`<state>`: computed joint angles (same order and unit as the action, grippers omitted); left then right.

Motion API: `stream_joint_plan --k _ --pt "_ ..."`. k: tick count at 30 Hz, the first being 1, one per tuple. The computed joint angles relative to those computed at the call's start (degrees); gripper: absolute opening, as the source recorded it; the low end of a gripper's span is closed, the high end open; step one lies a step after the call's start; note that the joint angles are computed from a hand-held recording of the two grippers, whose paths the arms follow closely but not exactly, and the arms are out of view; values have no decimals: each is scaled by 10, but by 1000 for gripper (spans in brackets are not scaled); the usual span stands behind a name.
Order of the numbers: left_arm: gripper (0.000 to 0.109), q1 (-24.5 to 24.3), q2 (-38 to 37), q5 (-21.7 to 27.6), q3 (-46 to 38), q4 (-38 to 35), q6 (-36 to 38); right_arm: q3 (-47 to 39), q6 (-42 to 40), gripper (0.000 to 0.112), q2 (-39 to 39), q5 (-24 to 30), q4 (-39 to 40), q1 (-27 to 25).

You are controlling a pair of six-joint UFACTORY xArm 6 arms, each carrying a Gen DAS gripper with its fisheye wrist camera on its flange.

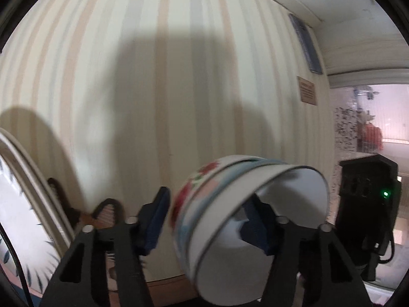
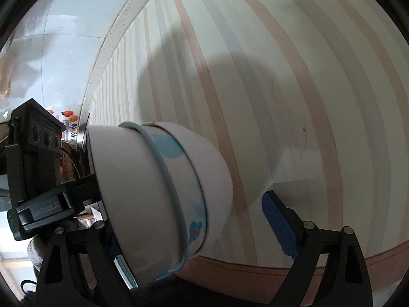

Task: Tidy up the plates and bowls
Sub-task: 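Pinch the three-bowl stack rim with both tools and lift it, then carry the bowl stack with both tools and lower it onto the blue-striped plate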

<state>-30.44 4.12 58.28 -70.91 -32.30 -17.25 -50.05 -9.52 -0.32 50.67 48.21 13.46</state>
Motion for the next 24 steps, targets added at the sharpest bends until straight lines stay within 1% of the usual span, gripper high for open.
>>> stream_joint_plan --k 1,2,3,8,10,16,24 --pt "54 -4 4 -3 -4 5 -4 -3 -7 77 5 3 9 0" --pt "54 -6 4 -9 -3 8 -6 -13 -14 73 16 9 22 0" --pt "54 -7 1 -14 1 8 -6 -18 -20 66 25 13 38 2" --pt "53 -10 -8 -22 10 16 -23 -11 -22 65 19 -8 39 12" --pt "53 -10 -7 -22 10 19 -34 -14 -22 66 19 2 32 9" --pt "53 -2 -29 -23 27 32 -48 -30 -26 66 29 8 34 16" --pt "53 18 -79 -23 52 60 -76 -68 -15 66 38 22 30 35"
